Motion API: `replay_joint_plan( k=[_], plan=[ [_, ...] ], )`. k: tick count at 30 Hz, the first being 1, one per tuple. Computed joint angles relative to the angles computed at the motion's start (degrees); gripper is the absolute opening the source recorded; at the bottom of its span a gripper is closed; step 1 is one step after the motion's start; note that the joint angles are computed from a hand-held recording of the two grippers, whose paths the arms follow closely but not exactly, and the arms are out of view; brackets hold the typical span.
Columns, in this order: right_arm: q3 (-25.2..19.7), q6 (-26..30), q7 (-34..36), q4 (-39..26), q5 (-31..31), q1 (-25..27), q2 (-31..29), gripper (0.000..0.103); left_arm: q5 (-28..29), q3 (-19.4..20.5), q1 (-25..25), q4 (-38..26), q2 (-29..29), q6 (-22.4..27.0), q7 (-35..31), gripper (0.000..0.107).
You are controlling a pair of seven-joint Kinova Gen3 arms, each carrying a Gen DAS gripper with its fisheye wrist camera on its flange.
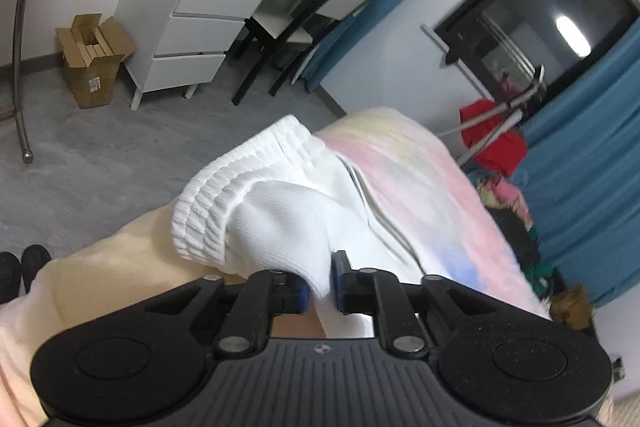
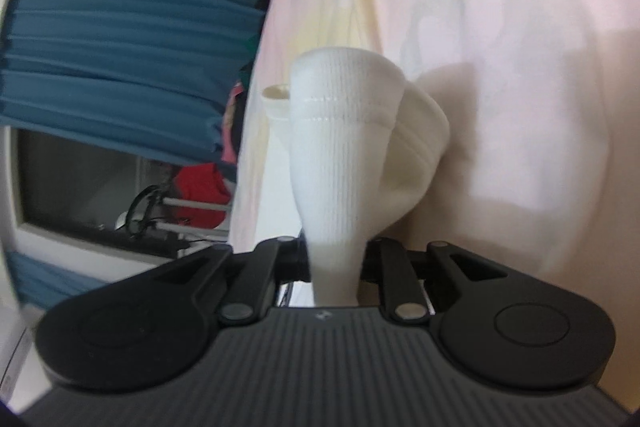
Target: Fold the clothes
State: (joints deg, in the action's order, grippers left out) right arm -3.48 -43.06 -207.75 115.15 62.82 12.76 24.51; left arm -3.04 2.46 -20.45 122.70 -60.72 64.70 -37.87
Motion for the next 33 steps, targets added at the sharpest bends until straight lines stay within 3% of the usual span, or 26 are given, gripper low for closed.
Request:
replay_joint_plan(
  k=[2, 3, 5, 7, 11, 15, 16, 19, 23, 27, 29, 33],
  plan=[
    [-0.11, -1.86, 2.5, -0.19, -1.66, -0.04, 1.24, 0.05, 0.21, 1.22, 0.54, -0.76, 0.63, 0.98, -0.73, 0.042],
    [-0.17, -2.99, 4.46, -0.26, -3.05, -0.2, 1.86, 0.063, 0.15, 2.45, 0.39, -1.45, 1.05, 1.93, -1.02, 0.048],
    [-0.22, -3.39, 8.88, -0.95, -5.88, -1.32, 2.74, 0.065, -0.16, 6.5, -1.0, -3.63, 2.17, 4.59, -1.15, 0.07],
    [-0.26, -0.58, 11.96, -2.03, -7.28, -2.76, 2.5, 0.064, -0.79, 11.14, -2.86, -6.51, 3.21, 7.78, -1.03, 0.081],
    [-1.45, 5.2, 15.44, -3.96, -11.46, -4.08, 3.13, 0.057, -3.29, 19.79, -6.33, -13.12, 5.07, 13.89, -2.08, 0.083],
    [-4.54, 11.65, 13.11, -6.37, -11.88, -2.77, 4.08, 0.016, -5.95, 28.71, -11.68, -18.56, 4.83, 16.16, -4.63, 0.088],
    [-5.5, 13.28, 13.12, -6.94, -10.62, -2.2, 4.05, 0.014, -5.93, 30.46, -12.89, -19.38, 4.63, 15.56, -4.82, 0.088],
    [-5.34, 16.43, 17.32, -7.07, -10.71, -2.89, 2.78, 0.012, -3.57, 34.47, -17.17, -21.02, 3.87, 12.23, -5.58, 0.091],
    [-4.99, 19.65, 26.64, -7.11, -18.37, -5.11, 1.21, 0.011, 4.1, 40.13, -22.02, -20.39, 5.17, 4.85, -5.16, 0.092],
    [0.27, 19.1, 35.96, -5.32, -25.63, -11.04, -0.53, 0.011, 10.42, 49.42, -27.8, -19.04, 7.08, -3.63, -7.28, 0.092],
    [0.28, 19.63, 40.1, -4.74, -28.8, -11.82, -1.11, 0.011, 13.34, 53.8, -31.23, -18.67, 6.99, -6.61, -8.82, 0.092],
    [-2.43, 22.17, 44.87, -5.26, -31.99, -10.22, -2.57, 0.011, 18.02, 61.51, -38.31, -20.7, 7.01, -5.88, -12.89, 0.091]
  ],
)
